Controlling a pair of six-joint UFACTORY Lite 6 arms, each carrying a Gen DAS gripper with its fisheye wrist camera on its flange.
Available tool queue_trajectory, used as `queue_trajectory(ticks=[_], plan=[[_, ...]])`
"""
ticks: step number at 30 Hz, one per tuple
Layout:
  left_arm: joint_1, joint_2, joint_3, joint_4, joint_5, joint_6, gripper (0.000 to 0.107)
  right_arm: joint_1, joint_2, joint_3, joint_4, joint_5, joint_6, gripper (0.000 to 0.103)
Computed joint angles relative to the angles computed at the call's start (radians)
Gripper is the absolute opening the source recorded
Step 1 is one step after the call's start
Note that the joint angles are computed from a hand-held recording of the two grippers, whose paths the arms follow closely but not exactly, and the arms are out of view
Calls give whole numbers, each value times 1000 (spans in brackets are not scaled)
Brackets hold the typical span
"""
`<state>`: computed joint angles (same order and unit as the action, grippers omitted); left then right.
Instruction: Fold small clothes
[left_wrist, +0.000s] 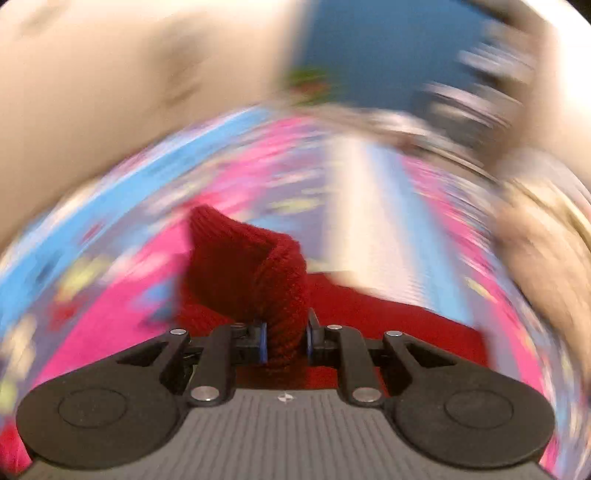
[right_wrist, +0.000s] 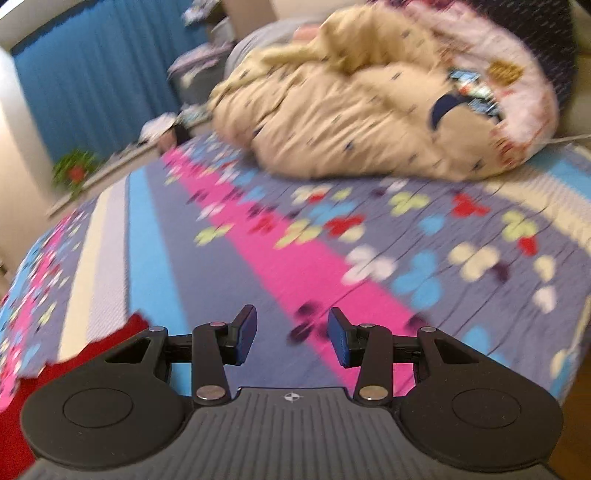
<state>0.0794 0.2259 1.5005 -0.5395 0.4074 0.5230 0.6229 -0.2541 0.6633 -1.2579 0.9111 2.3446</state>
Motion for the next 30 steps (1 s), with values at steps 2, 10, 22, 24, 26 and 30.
queue_trajectory(ticks=[2,10,22,24,26,30], plan=[[-189,-65,-133,-104,-28,209,19,-19,-51,-48,-23,8,20,44],[-495,42,-310,-202,-46,515,50,-87,-66,-97,-171,-236,121,46],[134,-44,-241,-430,357,894,69,-70,342,213,-808,-726,563,57],[206,10,-172,-410,402,826,69,-50,420,295,-757,-787,484,60],[264,30,-144,-416,440,821,69,-21,493,364,-588,-806,276,61],[296,29,-153,-429,461,853,69,39,542,412,-310,-723,-18,58]])
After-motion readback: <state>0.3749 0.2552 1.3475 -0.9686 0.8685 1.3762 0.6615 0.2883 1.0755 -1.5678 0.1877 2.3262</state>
